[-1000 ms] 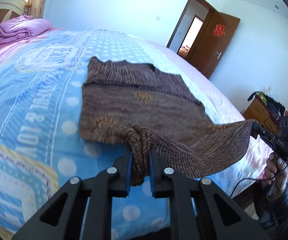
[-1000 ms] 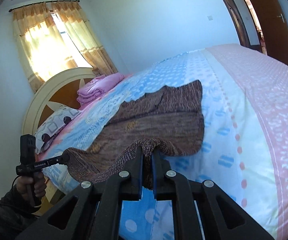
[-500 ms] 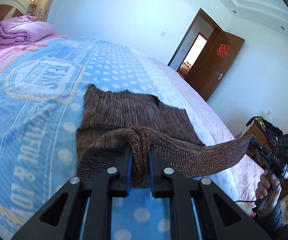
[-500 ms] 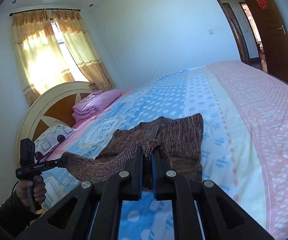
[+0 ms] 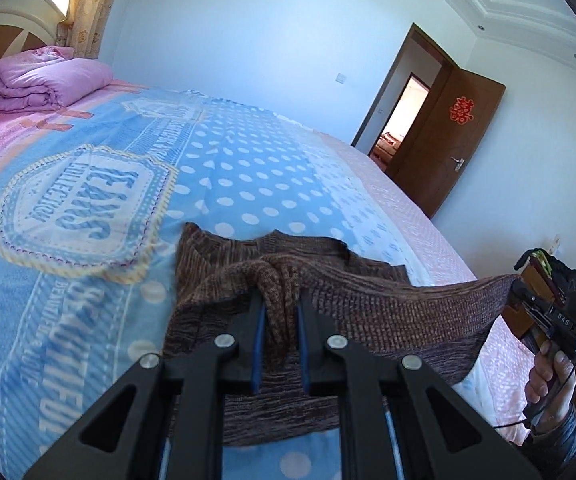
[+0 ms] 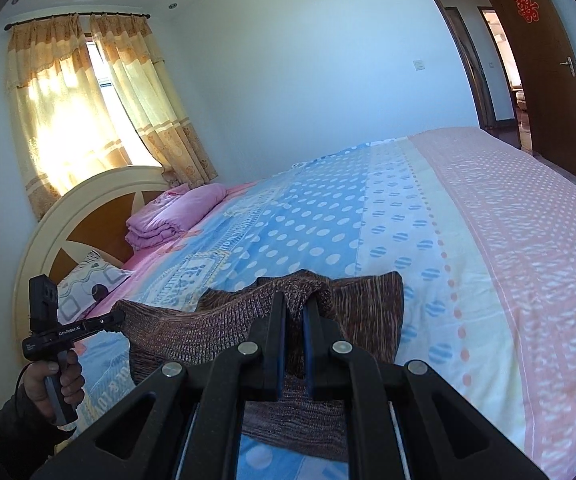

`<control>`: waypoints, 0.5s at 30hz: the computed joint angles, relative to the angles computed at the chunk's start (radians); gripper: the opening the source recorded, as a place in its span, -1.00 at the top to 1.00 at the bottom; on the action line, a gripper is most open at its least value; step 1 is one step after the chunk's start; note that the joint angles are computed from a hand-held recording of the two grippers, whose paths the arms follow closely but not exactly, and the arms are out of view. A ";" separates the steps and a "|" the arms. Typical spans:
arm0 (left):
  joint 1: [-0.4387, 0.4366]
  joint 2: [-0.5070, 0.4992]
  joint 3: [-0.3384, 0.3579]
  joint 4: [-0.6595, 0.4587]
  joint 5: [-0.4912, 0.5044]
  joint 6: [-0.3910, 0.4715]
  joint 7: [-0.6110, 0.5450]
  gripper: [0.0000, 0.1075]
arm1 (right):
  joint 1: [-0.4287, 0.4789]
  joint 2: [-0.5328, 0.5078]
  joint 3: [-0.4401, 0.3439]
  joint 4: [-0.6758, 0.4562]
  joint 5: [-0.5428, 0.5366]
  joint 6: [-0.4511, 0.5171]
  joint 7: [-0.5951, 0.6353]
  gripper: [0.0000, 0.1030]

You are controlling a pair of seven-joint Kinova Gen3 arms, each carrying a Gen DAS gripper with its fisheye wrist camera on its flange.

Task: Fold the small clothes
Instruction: 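Lift the hem with both tools and fold it over toward the collar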

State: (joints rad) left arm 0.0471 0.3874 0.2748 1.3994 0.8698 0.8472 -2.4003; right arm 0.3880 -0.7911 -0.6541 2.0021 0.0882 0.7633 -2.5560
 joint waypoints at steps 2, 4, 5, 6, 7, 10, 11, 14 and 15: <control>0.040 0.039 -0.014 -0.051 -0.053 -0.007 0.048 0.73 | 0.011 0.041 0.004 0.010 0.008 -0.027 0.008 0.87; 0.065 0.075 -0.017 -0.097 -0.099 -0.009 0.095 0.73 | 0.019 0.084 0.007 0.029 0.020 -0.060 0.006 0.87; 0.074 0.094 -0.015 -0.121 -0.121 -0.007 0.114 0.73 | 0.022 0.106 0.010 0.038 0.028 -0.076 0.002 0.87; 0.092 0.115 -0.020 -0.151 -0.152 -0.006 0.145 0.73 | 0.022 0.123 0.014 0.046 0.035 -0.090 -0.005 0.87; 0.101 0.133 -0.018 -0.176 -0.174 -0.003 0.167 0.73 | 0.024 0.150 0.020 0.056 0.045 -0.109 -0.011 0.87; 0.145 0.196 -0.025 -0.264 -0.261 0.010 0.241 0.73 | 0.028 0.229 0.031 0.079 0.084 -0.152 -0.043 0.87; 0.152 0.216 -0.023 -0.290 -0.284 0.019 0.259 0.73 | 0.028 0.260 0.036 0.087 0.099 -0.167 -0.053 0.87; 0.190 0.278 -0.035 -0.369 -0.365 0.036 0.318 0.73 | 0.035 0.351 0.033 0.093 0.157 -0.191 -0.085 0.87; 0.199 0.302 -0.038 -0.398 -0.388 0.049 0.337 0.73 | 0.031 0.385 0.034 0.091 0.176 -0.193 -0.091 0.87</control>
State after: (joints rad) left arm 0.2464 0.6894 0.2373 1.0017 0.4819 0.8959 -2.0629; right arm 0.4190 -0.4063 -0.6202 2.0933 0.2645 0.5707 -2.6467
